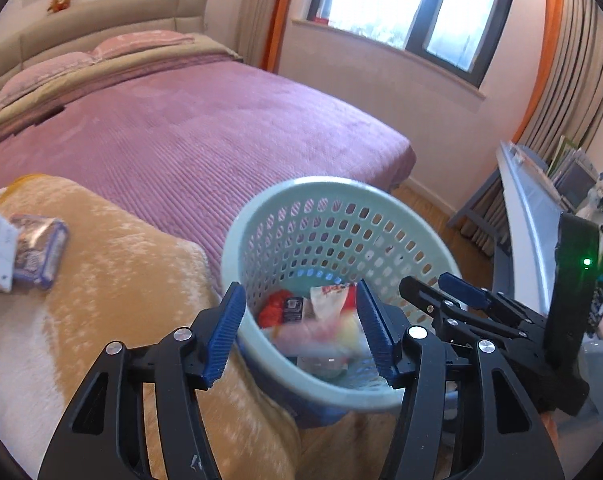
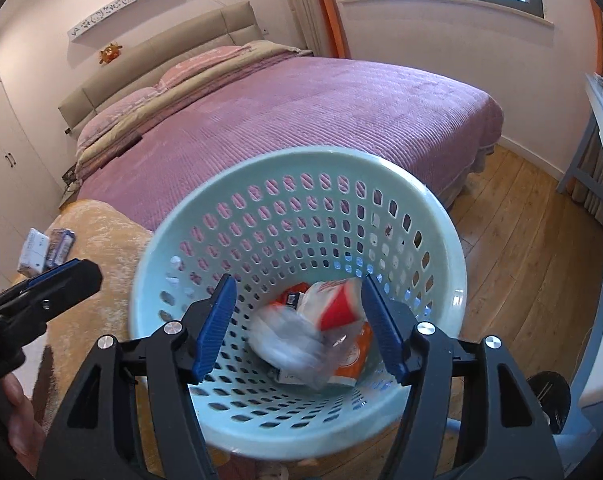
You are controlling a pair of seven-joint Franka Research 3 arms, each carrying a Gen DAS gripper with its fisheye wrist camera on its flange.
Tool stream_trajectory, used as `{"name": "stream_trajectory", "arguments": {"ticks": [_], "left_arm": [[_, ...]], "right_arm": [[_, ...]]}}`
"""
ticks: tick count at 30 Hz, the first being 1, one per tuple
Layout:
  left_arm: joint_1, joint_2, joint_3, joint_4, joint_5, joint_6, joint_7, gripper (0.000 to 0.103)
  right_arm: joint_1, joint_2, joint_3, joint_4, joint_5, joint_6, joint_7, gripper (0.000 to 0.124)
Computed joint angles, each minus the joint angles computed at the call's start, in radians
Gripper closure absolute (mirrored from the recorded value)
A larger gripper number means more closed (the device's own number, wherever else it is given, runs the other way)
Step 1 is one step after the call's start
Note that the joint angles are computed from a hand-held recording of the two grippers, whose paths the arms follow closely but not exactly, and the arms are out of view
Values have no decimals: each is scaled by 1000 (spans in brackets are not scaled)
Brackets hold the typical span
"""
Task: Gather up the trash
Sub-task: 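Open both tools over the teal basket, dropping bottle and cup, then move both tools back over the rug toward the booklet and carton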
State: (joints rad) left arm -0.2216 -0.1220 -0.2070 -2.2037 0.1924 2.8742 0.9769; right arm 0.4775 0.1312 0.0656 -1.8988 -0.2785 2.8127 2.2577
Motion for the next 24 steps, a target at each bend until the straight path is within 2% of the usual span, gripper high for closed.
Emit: {"name": "stream_trajectory", "arguments": {"ticks": [5, 12, 19, 21, 24], "left_arm": [[12, -136, 5, -113, 11, 41, -42, 47], [80, -358, -12, -261, 92, 42, -145, 47], [192, -629, -3, -408, 173, -51, -206, 36], [213, -676, 11, -431, 190, -87, -199, 31], [228, -726, 63, -463, 198, -148, -154, 25]], "right_arm": [[15, -45, 19, -13, -30, 25, 16, 62], [50, -42, 66, 48, -63, 25, -13, 62], [135, 42, 83, 194, -72, -23, -97, 62], [162, 75, 82, 241, -66, -33, -131, 62], [198, 143, 86, 335, -24, -45, -208, 59]]}}
